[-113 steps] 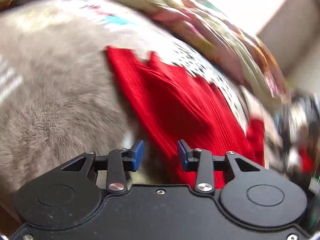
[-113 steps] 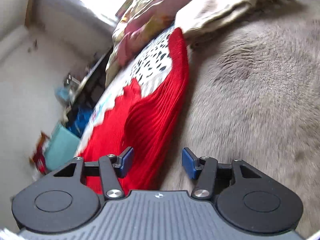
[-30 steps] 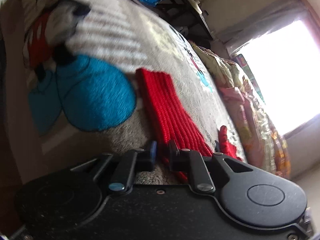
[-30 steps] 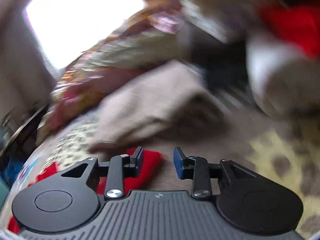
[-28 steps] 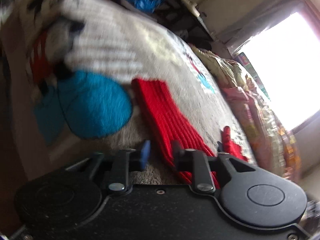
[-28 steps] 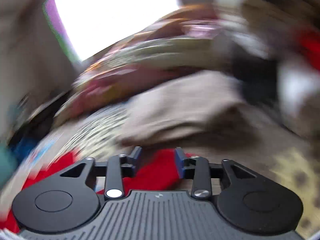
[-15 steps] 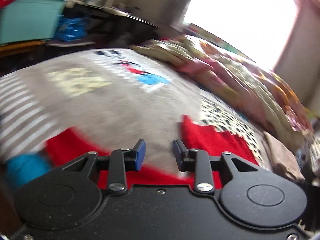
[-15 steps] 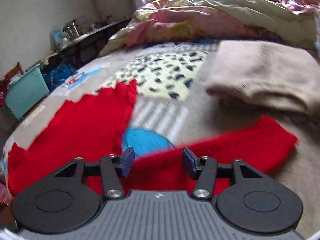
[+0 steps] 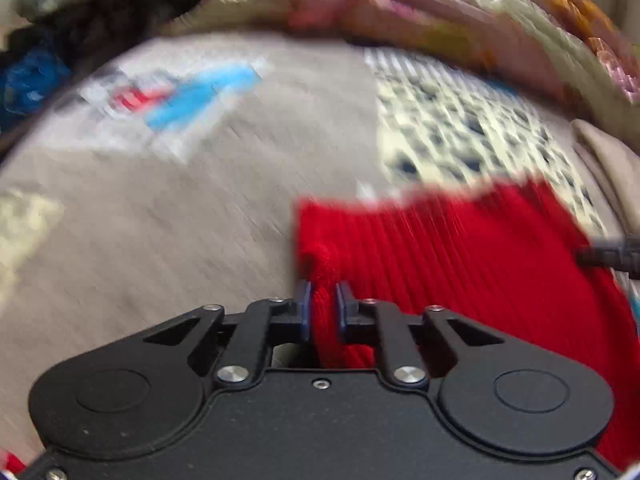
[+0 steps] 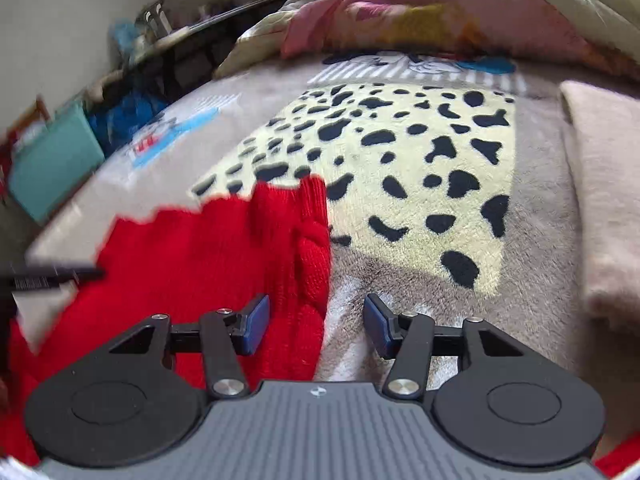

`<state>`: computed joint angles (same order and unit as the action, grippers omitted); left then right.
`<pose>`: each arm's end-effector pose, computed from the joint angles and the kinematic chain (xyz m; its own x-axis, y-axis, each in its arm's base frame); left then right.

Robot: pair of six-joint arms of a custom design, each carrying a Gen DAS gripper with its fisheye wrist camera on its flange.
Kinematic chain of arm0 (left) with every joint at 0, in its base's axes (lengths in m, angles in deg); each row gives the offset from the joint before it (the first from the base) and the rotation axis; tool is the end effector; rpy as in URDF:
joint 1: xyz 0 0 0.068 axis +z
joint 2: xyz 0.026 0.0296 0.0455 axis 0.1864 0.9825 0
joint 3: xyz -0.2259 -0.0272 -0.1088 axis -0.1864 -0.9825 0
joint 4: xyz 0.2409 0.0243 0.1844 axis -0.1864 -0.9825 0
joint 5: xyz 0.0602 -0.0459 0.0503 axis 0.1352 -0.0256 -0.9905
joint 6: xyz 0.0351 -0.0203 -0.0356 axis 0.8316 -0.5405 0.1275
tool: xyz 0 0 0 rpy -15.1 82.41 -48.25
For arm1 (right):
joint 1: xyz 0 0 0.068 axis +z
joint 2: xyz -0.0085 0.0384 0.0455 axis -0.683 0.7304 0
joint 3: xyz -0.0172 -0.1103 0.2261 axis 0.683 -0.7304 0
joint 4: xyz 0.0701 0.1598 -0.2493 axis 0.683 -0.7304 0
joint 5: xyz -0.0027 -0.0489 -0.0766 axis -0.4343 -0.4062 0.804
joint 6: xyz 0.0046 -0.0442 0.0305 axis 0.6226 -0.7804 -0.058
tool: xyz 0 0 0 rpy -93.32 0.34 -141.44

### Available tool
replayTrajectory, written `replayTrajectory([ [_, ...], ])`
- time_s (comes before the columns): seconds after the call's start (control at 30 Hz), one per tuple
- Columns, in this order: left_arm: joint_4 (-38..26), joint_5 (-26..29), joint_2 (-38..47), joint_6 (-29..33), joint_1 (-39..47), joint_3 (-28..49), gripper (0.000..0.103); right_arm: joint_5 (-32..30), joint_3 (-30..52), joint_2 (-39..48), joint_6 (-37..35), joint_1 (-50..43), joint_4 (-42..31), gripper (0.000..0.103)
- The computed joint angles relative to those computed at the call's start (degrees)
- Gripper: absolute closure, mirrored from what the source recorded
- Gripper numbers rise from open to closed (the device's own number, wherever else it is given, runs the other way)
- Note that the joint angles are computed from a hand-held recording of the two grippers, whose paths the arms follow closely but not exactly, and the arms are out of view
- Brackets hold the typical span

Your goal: Fold clothes

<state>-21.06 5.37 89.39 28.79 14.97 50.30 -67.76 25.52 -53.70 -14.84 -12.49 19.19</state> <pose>0.2705 0.0035 0.2425 -0.6340 0.3123 -0.7074 0.5161 0.8522 -0.0863 0.1231 0.0609 0.2109 -0.6708 0.3060 -0.6756 0.1418 0.9470 0.2881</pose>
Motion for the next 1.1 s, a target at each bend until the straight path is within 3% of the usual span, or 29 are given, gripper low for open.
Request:
replayTrajectory([
  [0.07, 1.62, 3.98, 0.75, -0.45, 2.64, 0.07, 0.089, 4.72, 0.28, 0.51, 0.58, 4.72, -1.39, 0.050],
  [0.1, 1.50, 3.30, 0.74, 0.97, 2.69, -0.38, 0.086, 6.50, 0.21, 0.19, 1.32, 6.57, -2.18, 0.050],
  [0.13, 0.63, 1.59, 0.29, 2.21, 2.73, -0.63, 0.076, 7.64, 0.16, -0.26, 2.16, 7.79, -2.90, 0.049],
  [0.2, -1.23, 1.05, -2.60, 3.05, 4.75, -1.70, 0.073, 9.45, 0.64, -0.39, 4.10, 9.66, -4.41, 0.049],
  [0.37, -15.99, 12.47, -9.75, 13.01, 14.28, -3.95, 0.073, 23.36, 5.48, 5.95, 11.89, 23.86, -9.54, 0.048],
  [0.53, -24.18, 11.13, -16.36, 24.43, 22.61, -11.67, 0.079, 29.52, 8.95, 14.25, 16.65, 37.70, -8.83, 0.050],
  [0.63, -28.86, 12.02, -17.27, 27.87, 26.94, -10.34, 0.080, 30.17, 10.45, 18.52, 17.59, 42.59, -6.59, 0.050],
  [0.73, -28.56, 15.70, -15.30, 24.24, 27.61, -8.73, 0.080, 28.20, 11.23, 22.34, 13.21, 44.07, 1.54, 0.050],
  [0.83, -25.05, 18.22, -10.27, 14.39, 23.69, -6.11, 0.080, 22.98, 13.28, 29.27, 6.25, 43.36, 13.29, 0.060],
  [0.93, -20.99, 16.16, -4.05, 4.77, 17.34, -3.66, 0.080, 19.01, 16.21, 37.78, 1.93, 42.58, 22.68, 0.062],
  [0.97, -19.56, 15.07, -2.61, 2.92, 15.36, -3.31, 0.084, 18.07, 17.14, 40.48, 1.34, 42.28, 25.08, 0.062],
  [1.0, -18.93, 15.61, -1.49, 2.71, 14.68, -2.79, 0.098, 17.49, 17.59, 42.51, 1.73, 41.95, 26.77, 0.062],
  [1.1, -19.53, 23.41, 2.70, 1.85, 19.51, 1.29, 0.100, 16.68, 16.33, 43.56, 3.96, 42.57, 28.73, 0.061],
])
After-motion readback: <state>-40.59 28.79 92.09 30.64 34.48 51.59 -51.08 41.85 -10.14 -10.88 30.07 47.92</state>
